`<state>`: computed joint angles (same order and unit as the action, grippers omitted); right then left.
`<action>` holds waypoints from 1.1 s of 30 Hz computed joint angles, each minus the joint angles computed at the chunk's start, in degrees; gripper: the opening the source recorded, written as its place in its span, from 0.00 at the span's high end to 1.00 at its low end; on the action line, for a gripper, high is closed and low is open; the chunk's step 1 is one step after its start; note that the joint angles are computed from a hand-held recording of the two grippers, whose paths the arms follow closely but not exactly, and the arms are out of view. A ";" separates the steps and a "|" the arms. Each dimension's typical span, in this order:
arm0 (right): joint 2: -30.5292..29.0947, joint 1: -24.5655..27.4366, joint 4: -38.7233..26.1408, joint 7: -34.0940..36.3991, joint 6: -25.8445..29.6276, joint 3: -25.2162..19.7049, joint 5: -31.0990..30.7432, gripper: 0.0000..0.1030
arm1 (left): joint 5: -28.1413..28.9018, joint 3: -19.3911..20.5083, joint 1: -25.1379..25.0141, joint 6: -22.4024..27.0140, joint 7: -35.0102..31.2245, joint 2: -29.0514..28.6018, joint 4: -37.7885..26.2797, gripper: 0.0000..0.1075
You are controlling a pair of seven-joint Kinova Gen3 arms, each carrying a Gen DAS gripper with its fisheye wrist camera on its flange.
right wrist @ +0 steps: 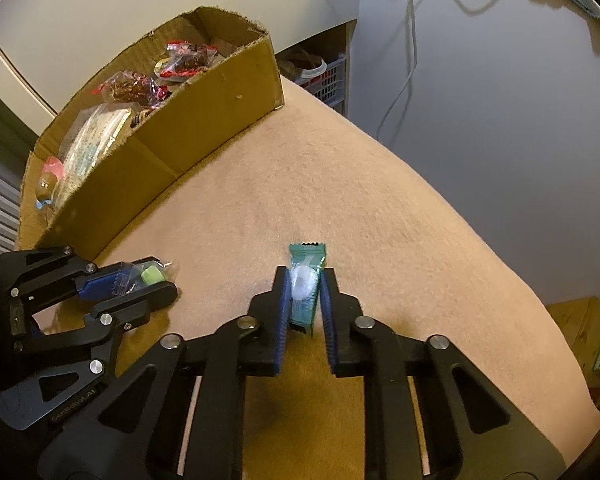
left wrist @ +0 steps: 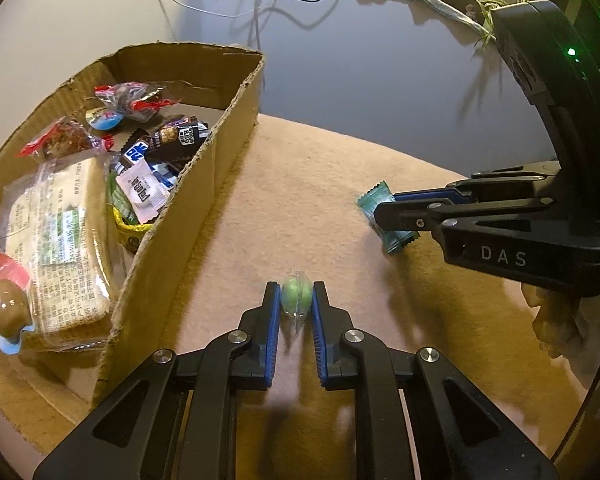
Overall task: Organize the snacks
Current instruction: 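Grasp the teal-wrapped candy with the right tool while the left tool grasps the green candy, then carry both candies over the box and open both tools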
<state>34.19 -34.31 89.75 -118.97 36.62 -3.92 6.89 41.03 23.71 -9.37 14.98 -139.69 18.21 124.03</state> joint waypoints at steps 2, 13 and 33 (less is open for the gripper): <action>-0.37 0.00 0.19 -0.38 -0.06 0.00 -0.19 0.89 | -0.23 -0.15 -1.23 1.50 -0.96 0.76 -1.41 0.87; -3.72 -1.28 2.24 -4.31 1.64 -0.06 -0.43 0.93 | 2.40 -7.45 -0.64 12.77 -6.36 -2.79 -3.95 0.87; -5.54 -5.65 -5.96 -12.23 11.34 -0.54 5.49 0.95 | 6.71 -19.48 -0.79 26.38 -15.27 -7.20 -8.49 0.87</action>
<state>28.65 -39.95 83.79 -131.20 47.95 -4.46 12.38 47.74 4.23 -10.16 41.35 -154.96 11.01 115.54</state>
